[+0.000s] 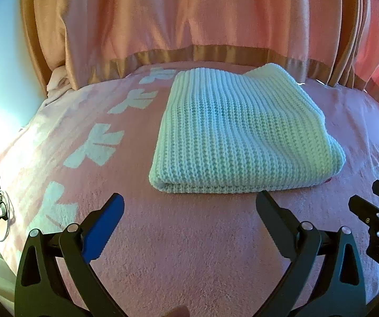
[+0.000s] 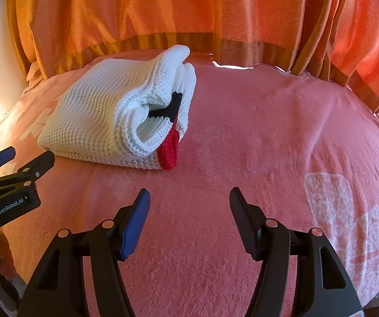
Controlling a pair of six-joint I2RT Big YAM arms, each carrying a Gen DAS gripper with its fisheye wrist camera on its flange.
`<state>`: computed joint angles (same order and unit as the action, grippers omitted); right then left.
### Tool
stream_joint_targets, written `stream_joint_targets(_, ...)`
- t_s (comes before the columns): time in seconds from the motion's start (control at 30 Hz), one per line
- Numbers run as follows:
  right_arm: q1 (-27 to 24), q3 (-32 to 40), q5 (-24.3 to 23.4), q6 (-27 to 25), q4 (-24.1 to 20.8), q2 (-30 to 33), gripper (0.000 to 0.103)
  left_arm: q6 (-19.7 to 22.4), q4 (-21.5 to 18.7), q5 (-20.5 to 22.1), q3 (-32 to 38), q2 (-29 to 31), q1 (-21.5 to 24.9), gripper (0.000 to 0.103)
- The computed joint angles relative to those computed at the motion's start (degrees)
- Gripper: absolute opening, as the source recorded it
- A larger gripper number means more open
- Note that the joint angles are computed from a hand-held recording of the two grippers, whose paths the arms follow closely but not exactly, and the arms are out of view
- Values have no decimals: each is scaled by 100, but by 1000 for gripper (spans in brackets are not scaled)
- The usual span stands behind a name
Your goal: Fold small clothes
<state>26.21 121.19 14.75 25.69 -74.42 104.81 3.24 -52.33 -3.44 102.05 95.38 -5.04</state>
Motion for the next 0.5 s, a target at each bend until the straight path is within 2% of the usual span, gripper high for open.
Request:
stream_joint_targets(0.13, 23, 22, 8, 30, -22, 13, 61, -22, -148, 239, 78, 50, 43, 98)
stream_joint_targets(0.27, 20, 35, 3, 14, -26, 22, 61, 189, -17, 148, -60, -31, -20, 98)
stream_joint_targets(0.37, 32, 43, -2, 31, -39, 30, 61, 105, -69, 209, -60, -30, -4, 98)
stream_joint_targets(0.5, 49, 49, -22, 50, -37, 40, 61, -45, 206, 98, -221, -131, 26, 98)
